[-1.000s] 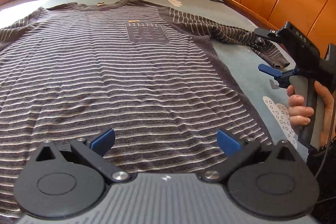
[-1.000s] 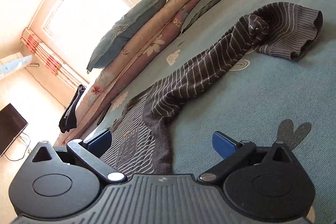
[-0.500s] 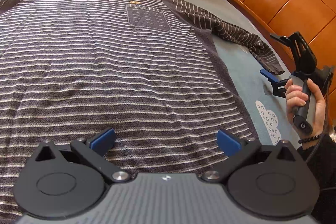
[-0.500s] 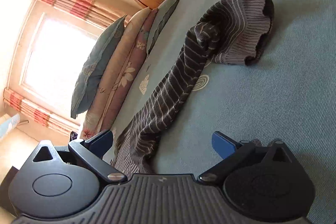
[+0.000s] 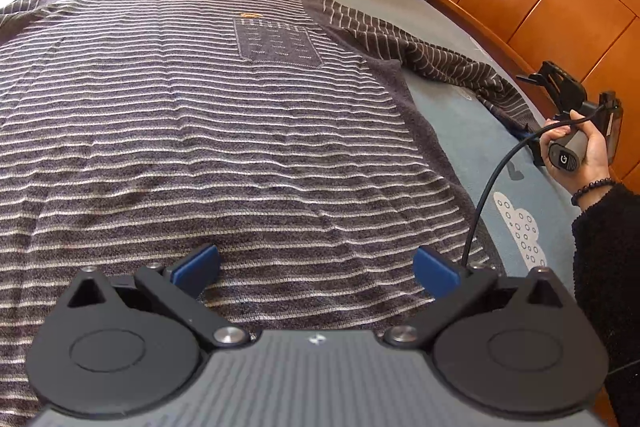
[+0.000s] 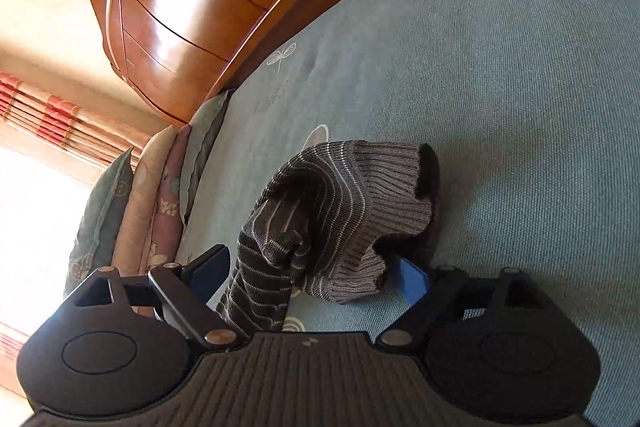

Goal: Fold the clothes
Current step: 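Move the right gripper over to the cuff of the other sleeve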

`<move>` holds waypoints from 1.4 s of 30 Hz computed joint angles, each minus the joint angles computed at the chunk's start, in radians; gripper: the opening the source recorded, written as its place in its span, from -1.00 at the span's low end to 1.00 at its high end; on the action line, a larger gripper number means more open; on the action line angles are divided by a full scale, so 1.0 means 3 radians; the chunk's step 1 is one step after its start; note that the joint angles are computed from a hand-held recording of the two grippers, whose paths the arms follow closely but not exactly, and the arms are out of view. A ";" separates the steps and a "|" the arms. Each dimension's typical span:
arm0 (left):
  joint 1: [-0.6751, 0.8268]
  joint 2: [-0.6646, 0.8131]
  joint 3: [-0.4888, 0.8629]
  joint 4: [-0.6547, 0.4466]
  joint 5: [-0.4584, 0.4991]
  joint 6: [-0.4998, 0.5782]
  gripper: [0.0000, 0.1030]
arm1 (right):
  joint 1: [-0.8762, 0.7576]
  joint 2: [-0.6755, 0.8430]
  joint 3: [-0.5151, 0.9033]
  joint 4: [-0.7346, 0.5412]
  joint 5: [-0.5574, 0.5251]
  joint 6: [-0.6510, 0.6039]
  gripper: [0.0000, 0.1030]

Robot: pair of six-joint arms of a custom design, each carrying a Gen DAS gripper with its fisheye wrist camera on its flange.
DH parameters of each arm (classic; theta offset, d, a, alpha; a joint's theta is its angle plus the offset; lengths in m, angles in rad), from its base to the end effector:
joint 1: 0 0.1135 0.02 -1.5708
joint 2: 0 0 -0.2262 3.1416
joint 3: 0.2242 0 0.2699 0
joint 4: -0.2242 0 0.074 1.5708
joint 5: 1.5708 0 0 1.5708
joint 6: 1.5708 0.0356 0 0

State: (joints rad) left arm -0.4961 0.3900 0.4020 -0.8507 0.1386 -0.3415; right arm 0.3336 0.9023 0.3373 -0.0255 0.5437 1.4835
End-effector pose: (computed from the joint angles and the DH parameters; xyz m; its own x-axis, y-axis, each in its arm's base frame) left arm 0.1263 -0.0739 0.1814 -0.8014 0.0566 -0.5954 0.3017 0.8979 -0.3207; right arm 0.2148 0.0549 0.1426 0.0795 0.9298 -0.3593 0.5350 0.2644 0.8024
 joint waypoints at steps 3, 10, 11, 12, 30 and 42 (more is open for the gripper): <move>-0.0055 0.0023 -0.0004 0.0027 -0.0068 0.0044 0.99 | -0.0010 0.0284 0.0182 -0.0066 -0.0002 -0.0260 0.43; -0.0010 0.0084 0.0023 0.0040 -0.0035 0.0083 0.99 | -0.0324 0.0197 0.0284 -0.0534 -0.0318 -0.0810 -0.87; -0.0017 0.0104 0.0032 0.0045 -0.0046 0.0082 0.99 | -0.0366 0.0129 0.0287 -0.0601 -0.0332 -0.0942 -0.87; -0.0030 0.0132 0.0045 0.0047 -0.0063 0.0089 0.99 | -0.0409 0.0063 0.0307 -0.0677 -0.0335 -0.1082 -0.87; -0.0307 0.0464 0.0157 0.0156 -0.0430 0.0015 0.99 | -0.1915 0.0677 0.1723 -0.1232 -0.0669 -0.3432 -0.65; -0.0471 0.0519 0.0159 0.0186 -0.0636 -0.0006 0.99 | -0.2478 0.0167 0.0782 -0.1147 -0.2229 -0.2236 0.05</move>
